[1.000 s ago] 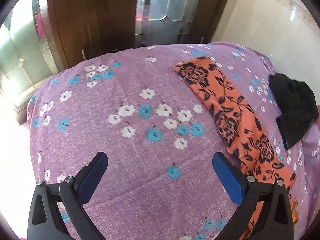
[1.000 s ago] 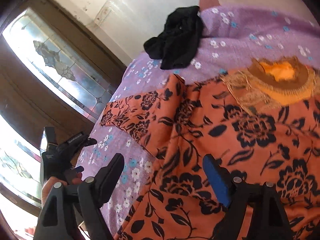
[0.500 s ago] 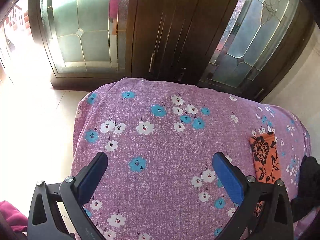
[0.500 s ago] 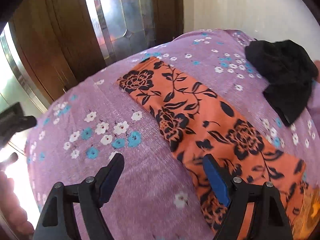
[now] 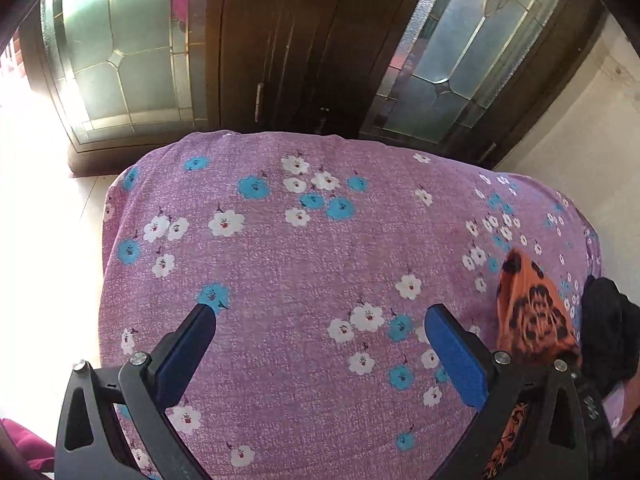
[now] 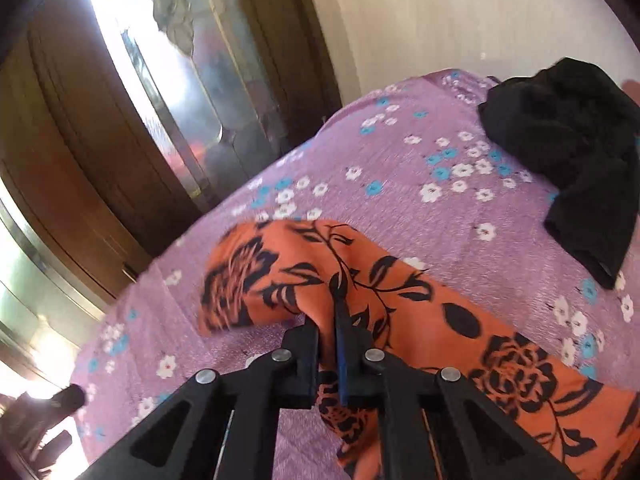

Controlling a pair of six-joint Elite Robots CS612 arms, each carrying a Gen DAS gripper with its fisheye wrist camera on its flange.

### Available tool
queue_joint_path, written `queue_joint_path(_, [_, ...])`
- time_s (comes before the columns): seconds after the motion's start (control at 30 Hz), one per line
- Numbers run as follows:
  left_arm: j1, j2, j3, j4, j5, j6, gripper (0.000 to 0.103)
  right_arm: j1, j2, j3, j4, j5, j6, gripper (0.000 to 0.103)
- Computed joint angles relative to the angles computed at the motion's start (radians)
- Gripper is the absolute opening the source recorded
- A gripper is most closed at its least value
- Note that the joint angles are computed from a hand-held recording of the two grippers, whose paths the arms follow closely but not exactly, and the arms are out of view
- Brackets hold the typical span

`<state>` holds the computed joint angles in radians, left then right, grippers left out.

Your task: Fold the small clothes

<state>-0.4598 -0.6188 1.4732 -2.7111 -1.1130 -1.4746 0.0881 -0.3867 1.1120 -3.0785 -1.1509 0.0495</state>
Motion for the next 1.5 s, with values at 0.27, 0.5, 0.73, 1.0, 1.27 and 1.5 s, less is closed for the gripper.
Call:
queue_joint_path(0.27, [-0.046, 0.047, -0.096, -0.041, -0.036, 0.357, 0.103, -0.196, -0.221, 0.486, -0.542, 0.094, 0.34, 0.007])
queue_joint_path(0.5, [-0.116, 0.082, -0.153, -0.132, -0.031, 0.648, 0.103, -0.38, -0.316, 0.819, -0.668, 0.046, 0.528, 0.011])
queue_joint_path(0.73, [-0.199, 0.125, -0.199, -0.189, -0.016, 0.959, 0.103, -0.495, -0.319, 0.962, -0.585, 0.044, 0.721, 0.011])
queue_joint_path(1.0, [-0.246, 0.182, -0.269, -0.095, 0.03, 1.102, 0.103, -0.402, -0.378, 0.895, -0.436, -0.163, 0.374, 0.013])
queue_joint_path(1.27, [-0.229, 0.189, -0.281, -0.043, -0.038, 1.069, 0.103, -0.256, -0.299, 0.678, -0.108, -0.455, 0.025, 0.013])
queue_joint_path(1.5, [-0.225, 0.192, -0.289, -0.039, -0.059, 1.07, 0.103, -0.334, -0.255, 0.687, -0.233, -0.282, 0.212, 0.017])
